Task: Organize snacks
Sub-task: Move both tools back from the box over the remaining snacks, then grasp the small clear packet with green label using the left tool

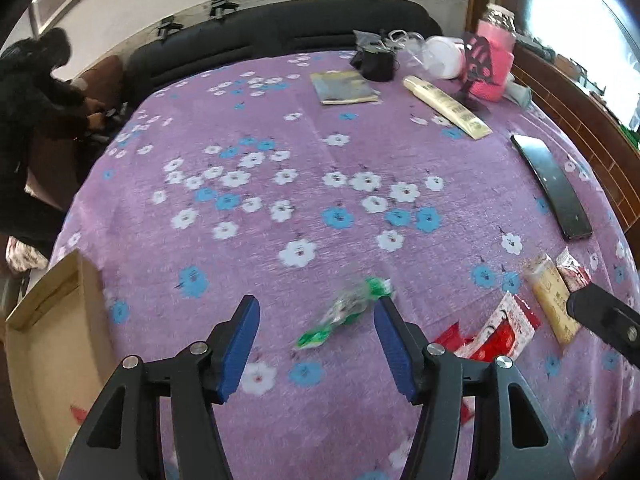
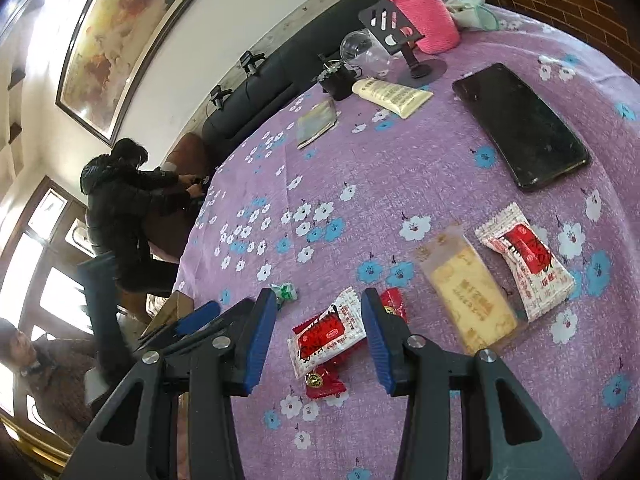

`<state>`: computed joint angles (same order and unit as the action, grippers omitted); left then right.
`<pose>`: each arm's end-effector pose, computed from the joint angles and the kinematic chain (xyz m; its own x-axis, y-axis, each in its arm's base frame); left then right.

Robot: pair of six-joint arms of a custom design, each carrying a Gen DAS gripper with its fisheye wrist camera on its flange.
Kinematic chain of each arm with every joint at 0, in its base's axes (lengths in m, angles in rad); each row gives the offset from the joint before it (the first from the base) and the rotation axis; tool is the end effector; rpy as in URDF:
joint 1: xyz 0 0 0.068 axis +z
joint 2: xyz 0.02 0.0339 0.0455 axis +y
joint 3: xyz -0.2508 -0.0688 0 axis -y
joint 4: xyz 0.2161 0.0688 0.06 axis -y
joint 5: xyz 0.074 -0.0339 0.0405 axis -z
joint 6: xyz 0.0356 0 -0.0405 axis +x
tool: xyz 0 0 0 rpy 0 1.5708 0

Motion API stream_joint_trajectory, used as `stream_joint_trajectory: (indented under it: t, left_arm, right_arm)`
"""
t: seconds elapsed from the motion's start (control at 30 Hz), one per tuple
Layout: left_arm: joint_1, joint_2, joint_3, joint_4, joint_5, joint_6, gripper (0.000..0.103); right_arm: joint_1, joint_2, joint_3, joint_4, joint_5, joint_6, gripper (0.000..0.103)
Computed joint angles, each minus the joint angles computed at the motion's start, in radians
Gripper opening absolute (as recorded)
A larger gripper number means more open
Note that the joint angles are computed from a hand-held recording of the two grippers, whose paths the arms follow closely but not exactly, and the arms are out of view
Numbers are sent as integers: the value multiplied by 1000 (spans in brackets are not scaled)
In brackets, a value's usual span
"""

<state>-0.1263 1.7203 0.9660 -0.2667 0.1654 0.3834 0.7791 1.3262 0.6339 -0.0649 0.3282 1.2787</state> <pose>0.3097 -0.0452 0.1642 -0.7060 0.4616 -0.5371 0.5108 0.8572 0.0653 0.1804 0.1620 0.1911 -0.6181 0.6637 -0.4213 0.3245 0.7036 0.6322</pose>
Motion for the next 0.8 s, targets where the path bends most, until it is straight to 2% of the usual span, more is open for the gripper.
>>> stream_joint_trajectory:
  t: [0.07,0.17,0.27,0.33,0.4,0.6,0.7,0.8]
  left_arm:
    - [-37,18,-13,42,-53,0,63]
    - [-60,70,12,49,-93,-16,62]
    - [-66,119,41,52,-105,-35,42]
    - [-60,122,34,68,-88,-48,35]
    - [-52,118,25,68,-72,-57,20]
    - [11,38,-76,76,-16,-57,19]
    - [66,-17,-146,83,34,-38,19]
    - [121,-45,-179,96,86,-27,19]
  right_arm:
    - [0,1,-2,3,-6,5,43]
    - [2,1,-4,12,-14,8,43]
    - [7,6,6,6,-11,5,43]
    - [7,16,11,5,-19,1,43]
    - [5,35,25,-4,-24,-8,43]
    - [-15,129,87,-53,11,-88,43]
    - [-60,195,85,9,-52,-131,43]
    - [-47,241,122,7,-75,-172,43]
